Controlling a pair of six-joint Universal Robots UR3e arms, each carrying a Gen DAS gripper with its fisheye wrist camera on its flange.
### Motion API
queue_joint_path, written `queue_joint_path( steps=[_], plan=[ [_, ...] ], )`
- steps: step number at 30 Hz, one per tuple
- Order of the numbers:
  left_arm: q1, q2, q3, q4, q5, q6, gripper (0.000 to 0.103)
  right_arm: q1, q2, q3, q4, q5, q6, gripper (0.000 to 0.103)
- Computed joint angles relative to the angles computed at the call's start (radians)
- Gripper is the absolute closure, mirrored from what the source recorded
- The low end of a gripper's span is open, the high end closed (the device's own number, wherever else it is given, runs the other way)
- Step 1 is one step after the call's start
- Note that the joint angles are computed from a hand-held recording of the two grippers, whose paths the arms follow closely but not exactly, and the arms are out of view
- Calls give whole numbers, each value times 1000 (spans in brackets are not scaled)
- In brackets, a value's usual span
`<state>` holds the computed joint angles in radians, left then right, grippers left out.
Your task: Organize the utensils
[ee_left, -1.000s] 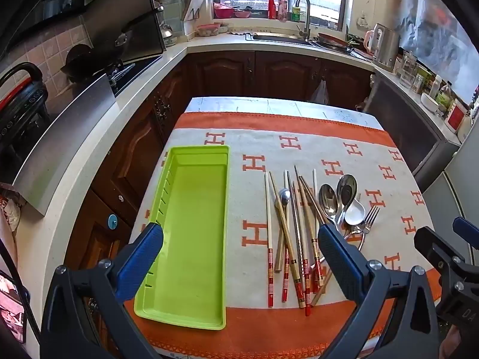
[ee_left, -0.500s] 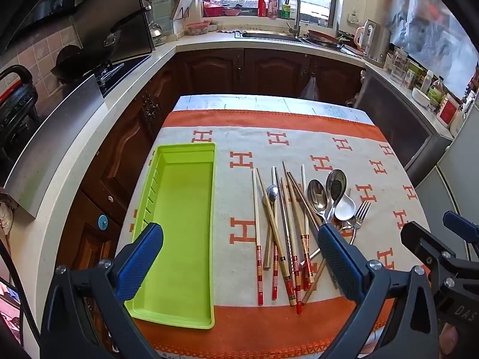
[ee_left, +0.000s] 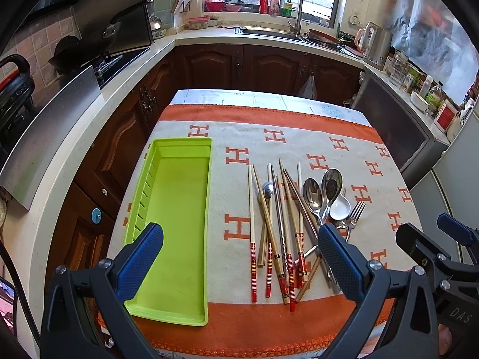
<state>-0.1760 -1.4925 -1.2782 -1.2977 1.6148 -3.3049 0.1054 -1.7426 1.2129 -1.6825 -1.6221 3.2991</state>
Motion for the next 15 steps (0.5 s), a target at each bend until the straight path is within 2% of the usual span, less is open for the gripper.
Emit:
queue_joint_path(
  steps=[15],
  plan=[
    [-7, -24, 17, -16, 26, -7, 1, 3, 10, -17, 9, 0, 1, 1]
  ],
)
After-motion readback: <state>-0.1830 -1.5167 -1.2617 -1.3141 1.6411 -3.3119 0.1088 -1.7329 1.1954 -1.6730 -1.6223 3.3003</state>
